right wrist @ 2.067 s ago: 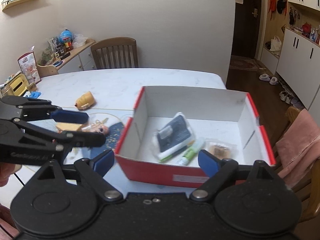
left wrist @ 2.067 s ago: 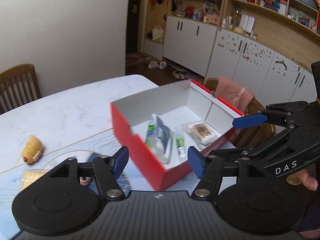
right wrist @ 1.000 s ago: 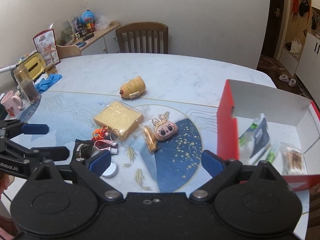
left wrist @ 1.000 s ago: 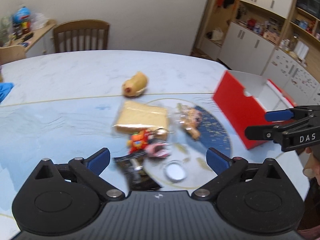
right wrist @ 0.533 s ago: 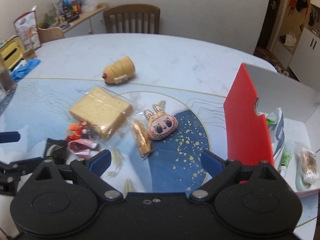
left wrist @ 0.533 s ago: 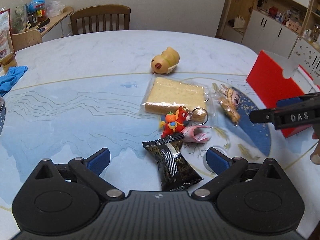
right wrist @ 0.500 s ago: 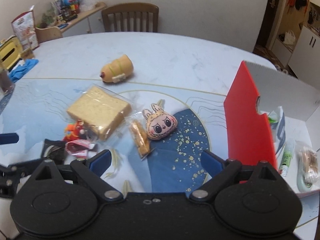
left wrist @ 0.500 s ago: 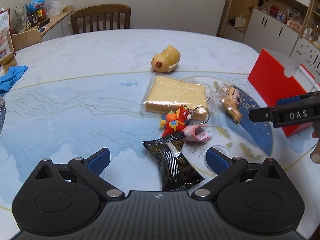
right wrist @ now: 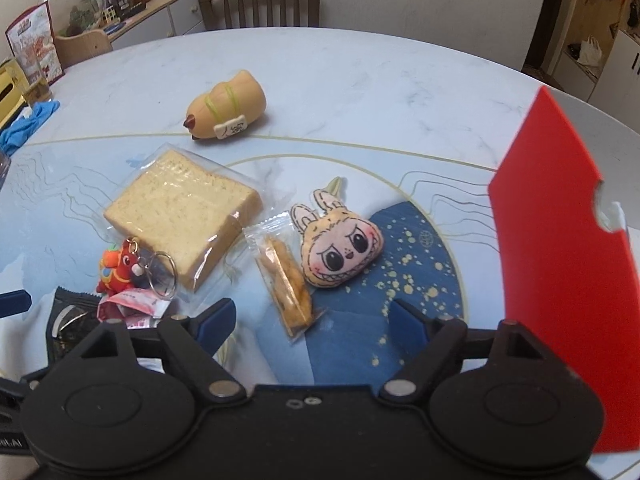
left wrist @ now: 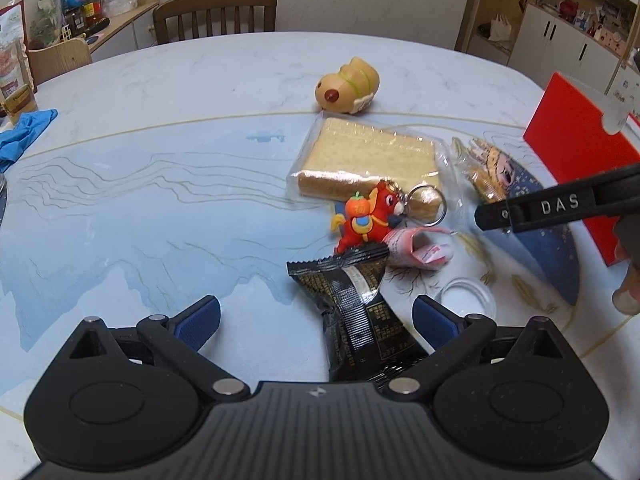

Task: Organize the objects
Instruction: 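Grasp the black snack packet with the left tool while the right tool grasps the orange snack stick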

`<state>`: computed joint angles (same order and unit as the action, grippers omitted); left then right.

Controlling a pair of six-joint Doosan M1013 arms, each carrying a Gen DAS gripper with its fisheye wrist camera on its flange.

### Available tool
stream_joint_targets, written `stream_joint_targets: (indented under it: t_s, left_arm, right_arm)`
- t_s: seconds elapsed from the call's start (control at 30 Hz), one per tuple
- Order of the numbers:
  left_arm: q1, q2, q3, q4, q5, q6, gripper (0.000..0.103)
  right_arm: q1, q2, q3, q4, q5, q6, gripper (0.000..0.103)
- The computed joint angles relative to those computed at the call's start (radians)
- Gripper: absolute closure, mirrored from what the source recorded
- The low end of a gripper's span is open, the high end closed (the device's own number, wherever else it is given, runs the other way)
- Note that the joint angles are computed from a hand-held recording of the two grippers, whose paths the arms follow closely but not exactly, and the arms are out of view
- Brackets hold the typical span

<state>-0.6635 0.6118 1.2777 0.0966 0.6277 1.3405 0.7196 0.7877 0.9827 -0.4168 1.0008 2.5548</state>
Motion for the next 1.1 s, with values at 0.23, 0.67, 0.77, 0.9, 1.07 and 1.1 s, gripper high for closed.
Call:
stream_joint_targets:
  t_s: [0.23,0.67,0.77,0.9,1.07,1.1]
  left_arm:
    - [-0.001,0.002,0.005,-0.013,-0.002,0.021,0.001]
    - [-0.003,-0.017,0.028,-0.06,-0.039,0.07,0.051]
    - [-0.001,-0.021,0.029,-0.07,-0.031,0.071,0.061]
    - [0.005,-0.027,0.037,-0.085,-0.031,0.079,0.063]
    - [0.016,-0.029,0.033,-0.122,-0.014,0.083,0.067]
    - [0.018,-0.032,0.036,-0.129,-0.016,0.083,0.068]
  right_arm:
    - [-0.004,0.019,-0.03,0.034,0.005,-0.056,0.028]
    - [0.004,0.039,-0.073,0.007,0.06,-0.025,0.053]
    - [0.006,0.036,-0.07,0.004,0.06,-0.022,0.065]
    - [0.005,0.026,-0.057,0.025,0.042,-0.031,0.075]
    - [0.007,-0.002,-0.016,0.055,-0.003,-0.009,0.081]
    - [0.008,-0.011,-0.003,0.06,-0.018,-0.005,0.081]
